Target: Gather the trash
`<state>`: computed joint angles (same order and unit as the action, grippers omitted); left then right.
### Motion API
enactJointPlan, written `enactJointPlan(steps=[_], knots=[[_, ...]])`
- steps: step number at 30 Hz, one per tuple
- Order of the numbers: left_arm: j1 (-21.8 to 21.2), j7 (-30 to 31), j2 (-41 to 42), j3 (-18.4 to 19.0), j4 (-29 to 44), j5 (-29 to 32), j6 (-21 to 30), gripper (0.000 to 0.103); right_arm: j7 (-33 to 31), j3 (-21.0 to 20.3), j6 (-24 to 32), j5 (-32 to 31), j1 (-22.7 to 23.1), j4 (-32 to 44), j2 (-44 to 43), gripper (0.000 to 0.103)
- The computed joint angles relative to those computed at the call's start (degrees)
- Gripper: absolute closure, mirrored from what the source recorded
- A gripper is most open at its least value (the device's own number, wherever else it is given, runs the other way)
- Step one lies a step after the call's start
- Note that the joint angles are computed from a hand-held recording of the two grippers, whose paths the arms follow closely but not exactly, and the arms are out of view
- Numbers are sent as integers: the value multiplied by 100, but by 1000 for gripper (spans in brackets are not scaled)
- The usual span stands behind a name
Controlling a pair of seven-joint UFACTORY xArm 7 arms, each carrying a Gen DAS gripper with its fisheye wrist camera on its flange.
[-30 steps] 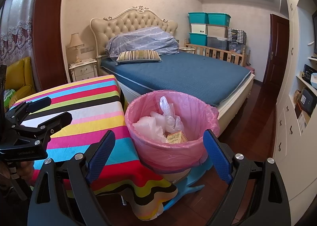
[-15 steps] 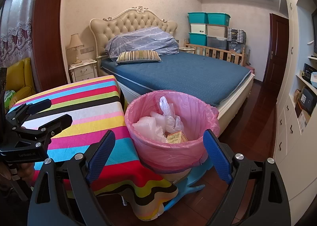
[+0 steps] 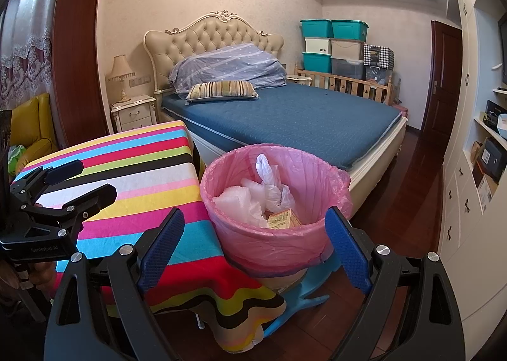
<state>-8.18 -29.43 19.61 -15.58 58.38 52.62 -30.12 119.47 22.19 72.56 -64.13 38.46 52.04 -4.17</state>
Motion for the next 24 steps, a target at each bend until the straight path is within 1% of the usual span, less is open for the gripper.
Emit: enactJointPlan(steps=[7, 14, 17, 19, 24], knots=[[24, -37, -5, -23, 12, 45, 17, 5, 27, -11, -7, -16, 12, 23, 26, 18], [-1, 66, 35, 30, -45, 4, -88, 5, 72, -38, -20, -49, 42, 79, 99, 18], [78, -80, 52, -9, -9, 198, -112, 5, 88, -62, -64, -78, 41, 109, 155, 18], [-9, 86, -9, 86, -111, 51, -154, 5, 83, -81, -86, -73, 33, 120, 179, 18], [186, -354, 68, 51, 61, 636, -145, 5, 36, -132, -142, -67, 25, 184, 251, 18]])
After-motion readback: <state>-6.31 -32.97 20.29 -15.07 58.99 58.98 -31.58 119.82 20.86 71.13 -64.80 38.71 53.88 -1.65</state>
